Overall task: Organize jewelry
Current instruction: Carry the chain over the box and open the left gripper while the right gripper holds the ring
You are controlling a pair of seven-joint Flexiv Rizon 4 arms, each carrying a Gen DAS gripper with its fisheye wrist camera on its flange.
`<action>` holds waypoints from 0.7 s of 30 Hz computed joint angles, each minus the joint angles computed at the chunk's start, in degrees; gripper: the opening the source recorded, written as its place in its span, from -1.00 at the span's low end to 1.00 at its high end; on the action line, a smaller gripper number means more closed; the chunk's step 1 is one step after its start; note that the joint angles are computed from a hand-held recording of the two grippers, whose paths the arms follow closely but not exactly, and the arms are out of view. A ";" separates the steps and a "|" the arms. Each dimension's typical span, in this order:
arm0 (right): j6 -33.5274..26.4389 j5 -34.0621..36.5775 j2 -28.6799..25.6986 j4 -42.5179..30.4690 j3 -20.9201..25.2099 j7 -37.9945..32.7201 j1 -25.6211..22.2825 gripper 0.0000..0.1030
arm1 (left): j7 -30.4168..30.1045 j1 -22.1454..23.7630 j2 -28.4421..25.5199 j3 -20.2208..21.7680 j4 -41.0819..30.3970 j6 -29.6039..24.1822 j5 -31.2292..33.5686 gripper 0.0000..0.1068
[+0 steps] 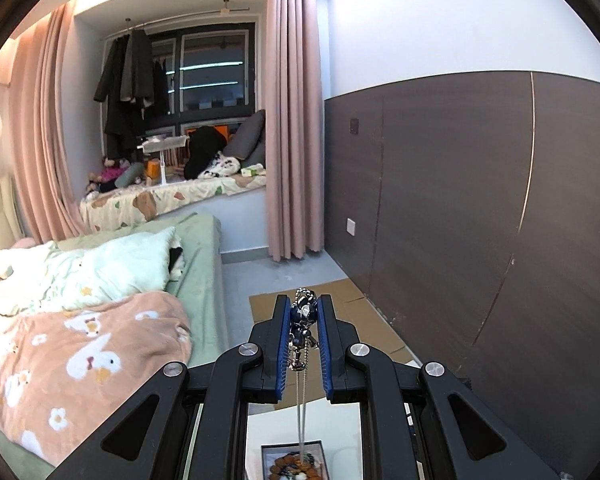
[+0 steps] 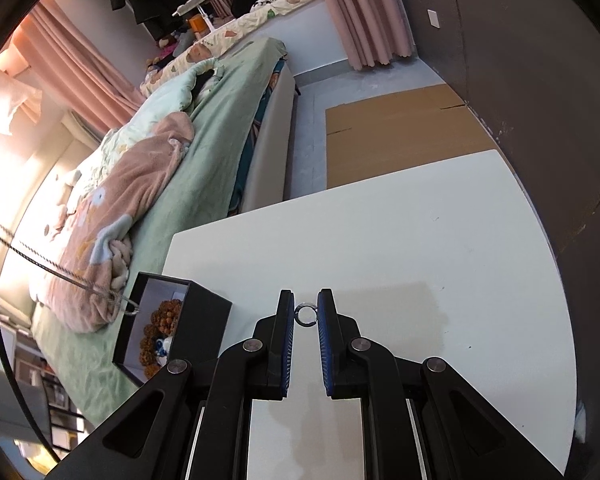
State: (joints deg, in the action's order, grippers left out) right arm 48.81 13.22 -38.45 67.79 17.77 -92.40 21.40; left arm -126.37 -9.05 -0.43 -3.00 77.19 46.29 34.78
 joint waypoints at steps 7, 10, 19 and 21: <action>-0.21 0.37 0.05 -0.19 0.18 -0.52 -0.27 -0.74 | -0.05 0.56 -0.52 0.50 1.07 0.32 -1.21 -0.75; -0.28 0.45 0.09 -0.19 0.13 -0.58 -0.28 -0.74 | -0.11 0.71 -0.84 0.79 1.58 0.92 -2.05 -0.75; -1.90 2.39 -0.06 -1.22 1.23 -1.37 -1.50 -0.74 | -0.11 0.73 -2.28 1.75 3.99 2.58 -4.06 -0.75; -2.98 4.10 -0.26 -2.01 2.03 -2.26 -2.24 -0.74 | -0.26 0.83 -2.57 2.13 5.38 3.27 -5.09 -0.75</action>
